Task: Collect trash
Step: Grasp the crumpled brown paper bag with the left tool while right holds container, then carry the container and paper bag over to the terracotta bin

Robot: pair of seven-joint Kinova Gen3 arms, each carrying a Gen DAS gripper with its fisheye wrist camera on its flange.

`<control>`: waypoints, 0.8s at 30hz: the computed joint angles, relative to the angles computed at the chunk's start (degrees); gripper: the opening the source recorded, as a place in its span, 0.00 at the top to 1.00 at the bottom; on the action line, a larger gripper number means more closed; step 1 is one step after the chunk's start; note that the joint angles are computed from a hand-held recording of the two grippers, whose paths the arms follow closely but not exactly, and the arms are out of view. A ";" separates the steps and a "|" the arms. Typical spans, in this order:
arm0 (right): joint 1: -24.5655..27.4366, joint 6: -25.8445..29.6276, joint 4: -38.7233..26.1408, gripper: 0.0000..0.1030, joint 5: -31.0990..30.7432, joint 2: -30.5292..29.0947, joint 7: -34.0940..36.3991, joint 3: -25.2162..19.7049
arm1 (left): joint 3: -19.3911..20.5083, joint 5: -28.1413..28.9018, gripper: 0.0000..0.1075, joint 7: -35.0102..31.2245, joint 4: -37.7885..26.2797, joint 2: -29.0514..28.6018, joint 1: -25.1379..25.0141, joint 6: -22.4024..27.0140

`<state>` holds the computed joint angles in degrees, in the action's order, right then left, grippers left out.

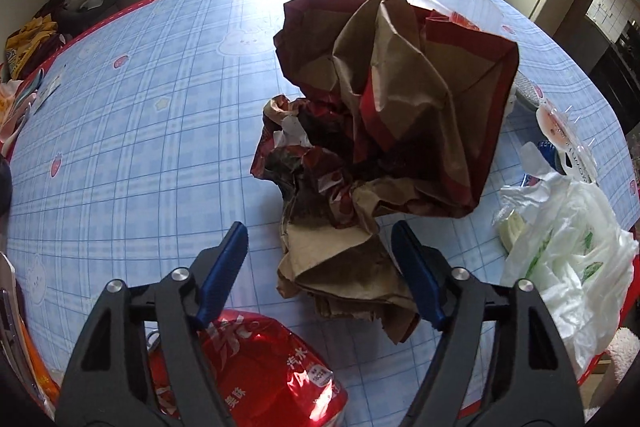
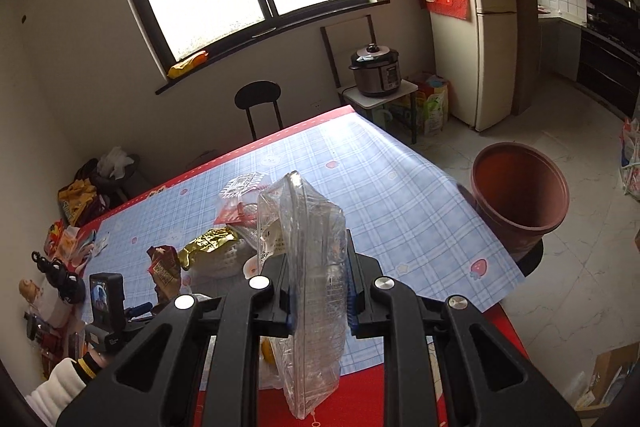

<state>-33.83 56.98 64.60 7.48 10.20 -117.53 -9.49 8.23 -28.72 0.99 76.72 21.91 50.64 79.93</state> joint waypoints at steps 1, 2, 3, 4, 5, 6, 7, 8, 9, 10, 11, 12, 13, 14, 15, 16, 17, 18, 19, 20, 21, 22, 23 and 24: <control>-0.13 0.05 0.17 0.81 0.41 -0.23 -0.43 0.13 | -0.03 0.09 0.52 0.20 0.07 0.11 -0.04 -0.19; 0.00 0.10 0.29 0.81 0.50 -0.43 -0.51 0.21 | -0.11 0.14 0.52 0.44 -0.21 0.43 0.02 0.24; -0.15 0.09 0.56 0.81 0.89 -0.74 -0.93 0.20 | -0.26 -0.17 0.53 1.13 0.24 0.19 0.26 -0.21; -0.19 0.13 0.50 0.81 1.13 -0.82 -1.11 0.16 | -0.39 -0.74 0.55 2.26 1.04 -0.35 0.69 -0.87; -0.15 0.06 0.51 0.81 1.26 -0.90 -1.10 0.10 | -0.42 -1.42 0.56 3.38 1.75 -0.92 1.14 -1.24; -0.11 -0.04 0.50 0.81 1.33 -0.97 -1.01 0.03 | -0.38 -2.29 0.56 4.68 2.35 -1.48 1.75 -1.24; -0.19 -0.07 0.32 0.81 1.52 -0.92 -1.02 -0.04 | -0.31 -3.38 0.57 6.13 2.90 -2.19 2.41 -1.14; -0.25 -0.15 0.14 0.81 1.68 -0.87 -1.01 -0.08 | -0.12 -4.45 0.57 7.55 3.33 -2.97 3.03 -0.81; -0.28 -0.27 -0.06 0.81 1.78 -0.80 -0.89 -0.11 | 0.25 -5.60 0.57 9.23 3.49 -3.64 3.95 0.09; -0.33 -0.39 -0.27 0.81 1.90 -0.73 -0.82 -0.12 | 0.61 -6.85 0.57 10.61 3.36 -4.29 4.67 1.30; -0.36 -0.55 -0.50 0.81 1.99 -0.64 -0.77 -0.10 | 1.02 -8.16 0.57 11.99 3.05 -4.91 5.44 2.80; -0.32 -0.77 -0.66 0.81 2.01 -0.60 -0.69 -0.05 | 1.52 -9.45 0.57 13.23 2.42 -5.38 6.24 4.59; -0.30 -0.93 -0.85 0.81 2.10 -0.52 -0.67 0.02 | 2.04 -10.95 0.57 14.51 1.77 -5.85 7.16 6.43; -0.31 -1.05 -1.01 0.81 2.26 -0.48 -0.82 0.14 | 2.62 -12.48 0.57 15.48 0.89 -6.14 8.07 8.23; -0.15 -1.33 -0.96 0.81 2.28 -0.52 -0.84 0.26 | 3.18 -14.00 0.57 16.19 0.04 -6.37 8.95 9.93; -0.22 -1.24 -1.34 0.81 2.55 -0.35 -1.10 0.37 | 3.72 -15.63 0.57 16.82 -0.84 -6.45 9.89 11.44; -0.31 -1.07 -1.75 0.81 2.91 -0.14 -1.42 0.52 | 4.17 -16.91 0.57 17.14 -1.67 -6.48 10.60 12.53; -0.28 -1.06 -1.83 0.81 3.19 -0.08 -1.72 0.71 | 4.56 -18.09 0.57 17.31 -2.61 -6.35 11.29 13.50; -0.52 -0.77 -2.16 0.81 3.76 0.07 -2.36 0.87 | 4.88 -19.18 0.57 17.52 -3.58 -6.09 12.03 14.18; -0.42 -0.75 -2.19 0.81 4.01 0.08 -2.78 1.08 | 5.09 -20.17 0.57 17.69 -4.40 -5.86 12.74 14.45; -0.48 -0.66 -2.32 0.81 4.48 0.05 -3.44 1.28 | 5.17 -21.12 0.57 17.48 -5.04 -5.74 13.21 14.26; -0.33 -0.80 -2.18 0.81 4.89 -0.09 -3.89 1.50 | 5.23 -22.06 0.57 17.06 -5.92 -5.36 13.68 13.93; -0.21 -0.75 -2.14 0.81 5.45 -0.25 -4.33 1.71 | 5.16 -22.68 0.57 16.16 -6.85 -4.98 13.90 13.42; -0.24 -0.57 -2.20 0.81 6.25 -0.38 -4.99 1.91 | 5.00 -23.12 0.57 14.98 -7.90 -4.50 14.05 12.90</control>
<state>-34.07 56.41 62.41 13.73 9.81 -122.51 -7.59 13.22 -51.83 15.97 68.83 17.41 64.68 92.83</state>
